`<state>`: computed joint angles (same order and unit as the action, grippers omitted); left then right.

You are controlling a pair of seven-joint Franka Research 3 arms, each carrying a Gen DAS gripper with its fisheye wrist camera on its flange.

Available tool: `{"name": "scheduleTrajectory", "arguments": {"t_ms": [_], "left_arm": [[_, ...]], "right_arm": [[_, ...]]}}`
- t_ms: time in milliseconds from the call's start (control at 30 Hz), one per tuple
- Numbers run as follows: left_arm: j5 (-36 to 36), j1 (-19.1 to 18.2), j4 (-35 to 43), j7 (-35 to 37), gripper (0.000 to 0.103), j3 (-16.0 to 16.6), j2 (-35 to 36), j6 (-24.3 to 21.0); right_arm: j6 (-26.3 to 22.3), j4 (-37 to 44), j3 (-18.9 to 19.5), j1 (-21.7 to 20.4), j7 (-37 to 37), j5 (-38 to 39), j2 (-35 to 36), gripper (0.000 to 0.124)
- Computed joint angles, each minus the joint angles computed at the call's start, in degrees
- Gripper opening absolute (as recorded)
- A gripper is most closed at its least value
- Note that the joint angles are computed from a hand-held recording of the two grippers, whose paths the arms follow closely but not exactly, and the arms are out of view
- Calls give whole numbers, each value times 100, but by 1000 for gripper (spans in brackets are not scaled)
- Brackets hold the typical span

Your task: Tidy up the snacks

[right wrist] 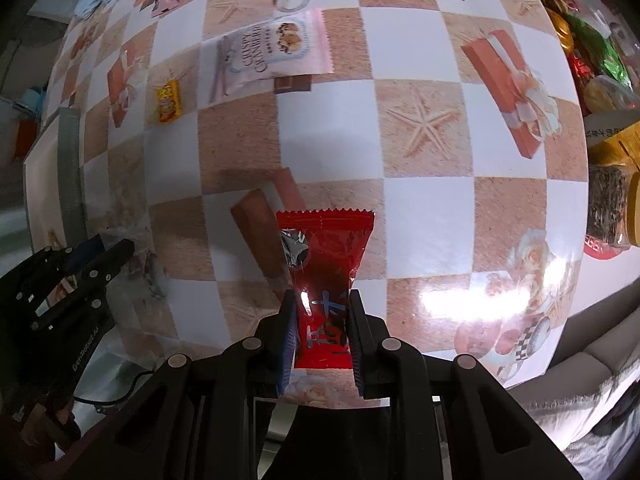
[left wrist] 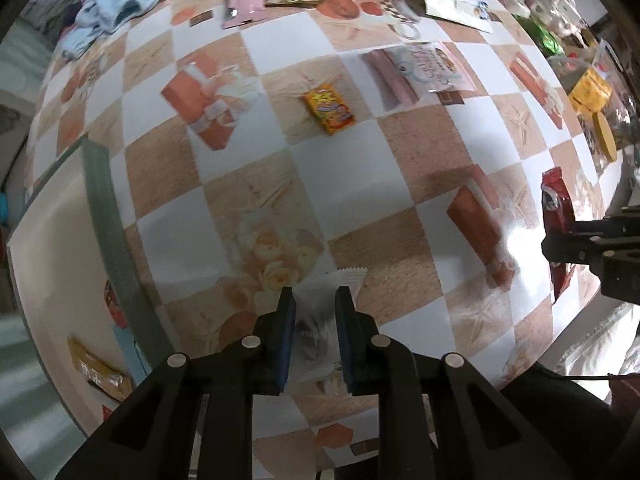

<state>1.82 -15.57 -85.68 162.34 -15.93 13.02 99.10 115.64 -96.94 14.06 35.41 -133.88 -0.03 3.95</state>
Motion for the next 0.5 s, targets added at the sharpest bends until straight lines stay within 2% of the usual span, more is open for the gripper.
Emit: {"name": "scheduleTrajectory", "arguments": {"t_ms": [100,133,400,500], "left_arm": [[-5,30,449,0,22,30,252,-285],[-5,31,645,-24,18,34,373,-402],[-43,-61,2009,-327,17,-7,1010,-1346],[-2,-120,2240,-376,17,-7,1148,-1459]], "right_arm": [[33,-45,-14,-22,-36,44,-28,25],[34,-52,-17,-28,-53,57,-33,25],[-20,23,-24,-41,-65,3,17,25],[-9,38,-20,-36,-41,-14,41,25]]}}
